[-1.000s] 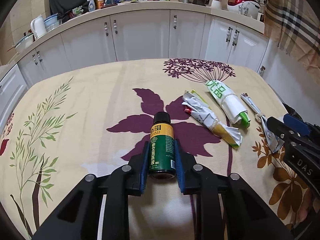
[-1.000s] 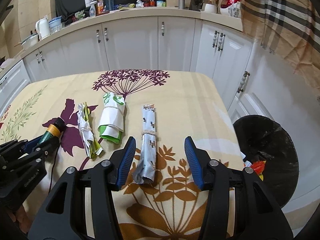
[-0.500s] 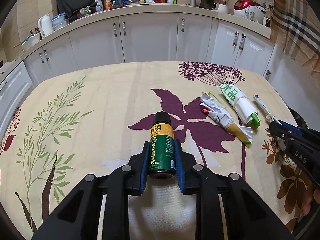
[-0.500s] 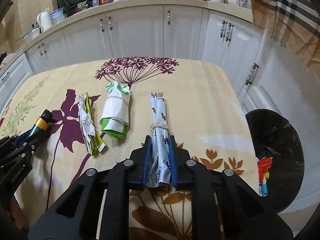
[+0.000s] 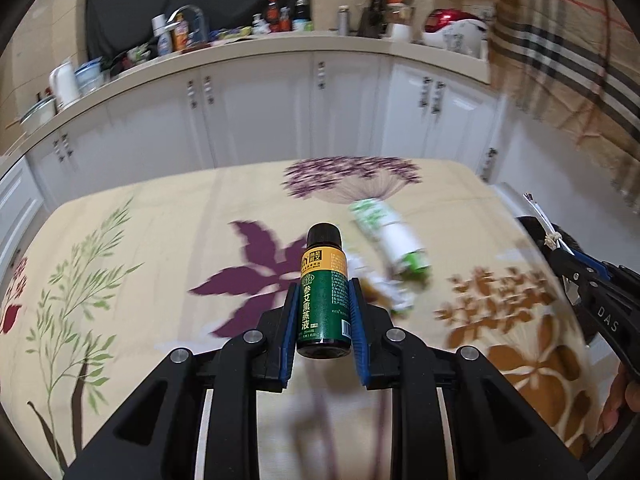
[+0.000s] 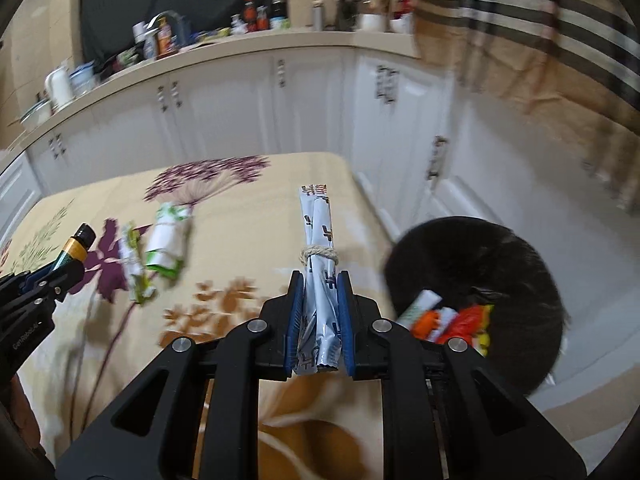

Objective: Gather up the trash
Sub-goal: 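Carry the green bottle and paper roll over the bin and open both grippers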

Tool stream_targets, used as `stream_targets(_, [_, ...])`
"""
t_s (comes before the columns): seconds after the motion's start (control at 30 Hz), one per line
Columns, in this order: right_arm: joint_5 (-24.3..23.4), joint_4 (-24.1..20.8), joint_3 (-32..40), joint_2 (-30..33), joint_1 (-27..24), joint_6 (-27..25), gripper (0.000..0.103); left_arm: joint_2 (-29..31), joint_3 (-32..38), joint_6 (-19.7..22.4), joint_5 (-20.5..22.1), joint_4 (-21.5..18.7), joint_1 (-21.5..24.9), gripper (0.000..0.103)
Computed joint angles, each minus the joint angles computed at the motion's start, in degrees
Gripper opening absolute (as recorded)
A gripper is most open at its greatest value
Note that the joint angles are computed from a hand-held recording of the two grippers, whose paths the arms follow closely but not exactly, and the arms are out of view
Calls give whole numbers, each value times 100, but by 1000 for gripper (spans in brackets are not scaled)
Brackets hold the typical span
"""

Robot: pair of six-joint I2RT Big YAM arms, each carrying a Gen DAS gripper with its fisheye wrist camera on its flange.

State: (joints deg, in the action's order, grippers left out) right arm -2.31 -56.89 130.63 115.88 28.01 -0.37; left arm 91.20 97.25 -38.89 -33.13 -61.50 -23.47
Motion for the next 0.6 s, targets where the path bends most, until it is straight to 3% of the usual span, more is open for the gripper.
stream_targets(0.37, [332, 422, -634, -360, -689, 313, 17, 1081, 1468, 841, 212, 262, -485, 25])
stream_targets(0.6, [457, 596, -729, -372, -969, 376, 17, 1898, 2654, 1373, 318, 213, -696, 25])
